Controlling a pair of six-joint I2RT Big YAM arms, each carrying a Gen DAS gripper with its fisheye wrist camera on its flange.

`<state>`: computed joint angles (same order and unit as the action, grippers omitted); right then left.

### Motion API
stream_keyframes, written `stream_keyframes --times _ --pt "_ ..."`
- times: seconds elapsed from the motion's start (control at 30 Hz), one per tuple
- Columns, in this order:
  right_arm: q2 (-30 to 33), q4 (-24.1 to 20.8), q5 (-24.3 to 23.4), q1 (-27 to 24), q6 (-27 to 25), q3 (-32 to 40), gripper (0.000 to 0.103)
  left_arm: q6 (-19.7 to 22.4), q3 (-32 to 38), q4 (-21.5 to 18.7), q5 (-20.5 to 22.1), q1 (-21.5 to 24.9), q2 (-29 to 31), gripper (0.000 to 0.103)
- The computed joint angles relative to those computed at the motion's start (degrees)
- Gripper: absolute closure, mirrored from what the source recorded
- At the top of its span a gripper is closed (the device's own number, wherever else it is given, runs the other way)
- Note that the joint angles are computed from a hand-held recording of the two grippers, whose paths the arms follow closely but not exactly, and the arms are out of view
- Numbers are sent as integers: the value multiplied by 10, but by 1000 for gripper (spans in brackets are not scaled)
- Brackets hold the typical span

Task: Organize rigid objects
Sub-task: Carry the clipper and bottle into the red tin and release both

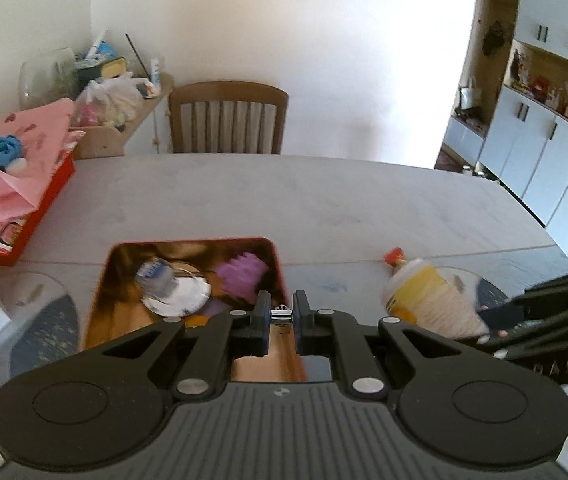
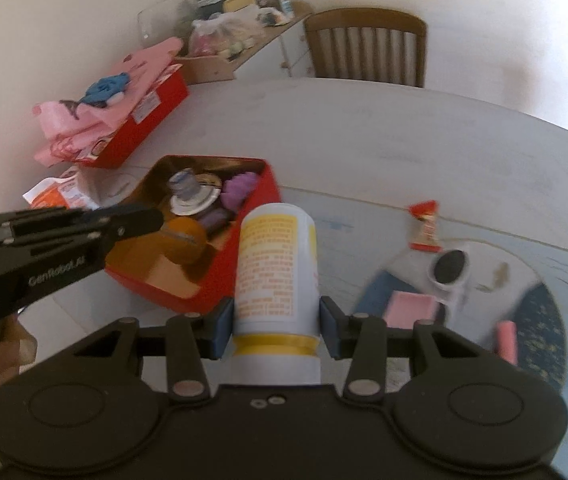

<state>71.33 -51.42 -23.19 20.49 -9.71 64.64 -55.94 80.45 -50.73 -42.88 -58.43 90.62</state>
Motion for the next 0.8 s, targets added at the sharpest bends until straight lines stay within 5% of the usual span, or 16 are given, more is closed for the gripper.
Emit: stream_keyframes --times 0.3,0.8 --pt "48 28 61 90 55 36 59 29 -64 13 1 46 -52 92" --pt "141 29 185 167 71 100 59 88 -133 102 35 117 -70 92"
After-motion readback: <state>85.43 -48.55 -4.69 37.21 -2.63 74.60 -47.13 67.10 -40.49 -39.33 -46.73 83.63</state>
